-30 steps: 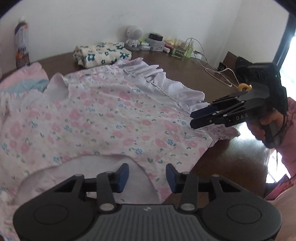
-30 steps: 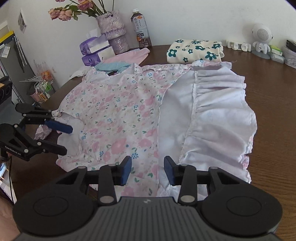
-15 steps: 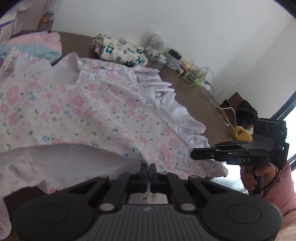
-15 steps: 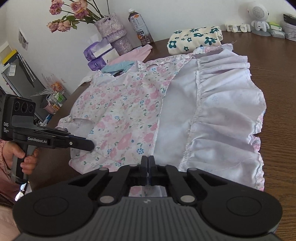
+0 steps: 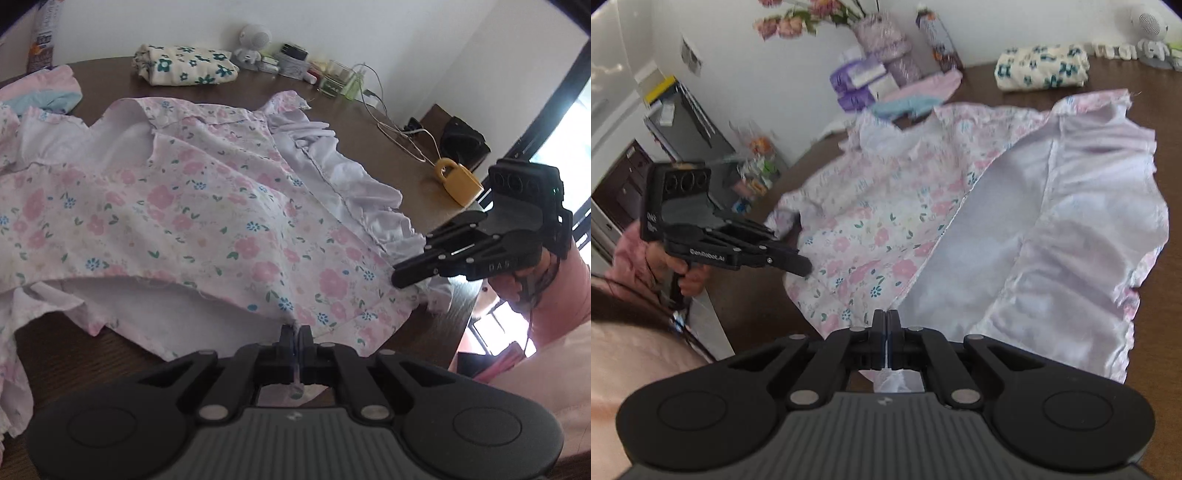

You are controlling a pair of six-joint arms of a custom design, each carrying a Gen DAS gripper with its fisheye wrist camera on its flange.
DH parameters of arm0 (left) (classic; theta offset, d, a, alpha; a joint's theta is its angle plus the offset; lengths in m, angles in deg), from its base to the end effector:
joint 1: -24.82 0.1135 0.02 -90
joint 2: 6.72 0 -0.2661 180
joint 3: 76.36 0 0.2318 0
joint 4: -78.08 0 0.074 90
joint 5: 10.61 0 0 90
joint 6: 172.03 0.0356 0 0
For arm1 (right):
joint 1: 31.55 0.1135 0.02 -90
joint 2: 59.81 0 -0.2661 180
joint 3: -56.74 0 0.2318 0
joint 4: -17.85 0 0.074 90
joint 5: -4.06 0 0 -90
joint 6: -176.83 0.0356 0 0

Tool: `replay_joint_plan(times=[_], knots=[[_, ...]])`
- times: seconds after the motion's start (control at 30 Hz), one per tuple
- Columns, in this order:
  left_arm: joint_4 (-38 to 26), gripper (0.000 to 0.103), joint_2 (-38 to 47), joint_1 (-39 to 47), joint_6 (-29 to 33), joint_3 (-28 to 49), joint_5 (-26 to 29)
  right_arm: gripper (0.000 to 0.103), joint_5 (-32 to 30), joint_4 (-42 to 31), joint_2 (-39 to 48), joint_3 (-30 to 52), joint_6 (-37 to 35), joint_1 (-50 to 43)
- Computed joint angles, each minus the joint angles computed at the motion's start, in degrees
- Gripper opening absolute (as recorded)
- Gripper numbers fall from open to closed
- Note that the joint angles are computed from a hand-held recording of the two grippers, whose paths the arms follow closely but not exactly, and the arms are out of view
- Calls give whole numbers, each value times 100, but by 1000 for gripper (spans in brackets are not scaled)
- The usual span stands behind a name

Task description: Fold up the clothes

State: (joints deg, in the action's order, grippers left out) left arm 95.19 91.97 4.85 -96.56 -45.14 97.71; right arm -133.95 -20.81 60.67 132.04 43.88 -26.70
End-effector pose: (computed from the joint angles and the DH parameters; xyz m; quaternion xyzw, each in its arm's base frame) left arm 0.2009 -0.0849 0.0794 0.0980 0.9252 -0.2423 0.2753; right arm 0.3254 0.0542 0.0812 -0.3896 0.8251 0.3680 0.1790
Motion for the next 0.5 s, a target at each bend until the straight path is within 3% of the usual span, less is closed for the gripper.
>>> replay_joint_plan(times=[0.03,0.1,0.2,0.23,0.3,0.5], knots=[[-25,6,-7,6,-7,10,-49,0,-34,2,12,-20,-8,-9],[-2,29,-76,22,-24,-31,-163,3,-118,63,1,-75,56,-32],[192,51,-385,113,-46,-285,-398,11,-133,525,-203,-255,496,-57],[327,52,-513,153,-80,-422,-536,17,-173,745,-269,-324,701,-88],[543,56,-784,217,-221,-686,-883,43,-159,1452,-400,-539,1280,-125],[90,56,-1651,984,-76,-923,-1912,43,1341,4012,-415,-1133,2591,239]])
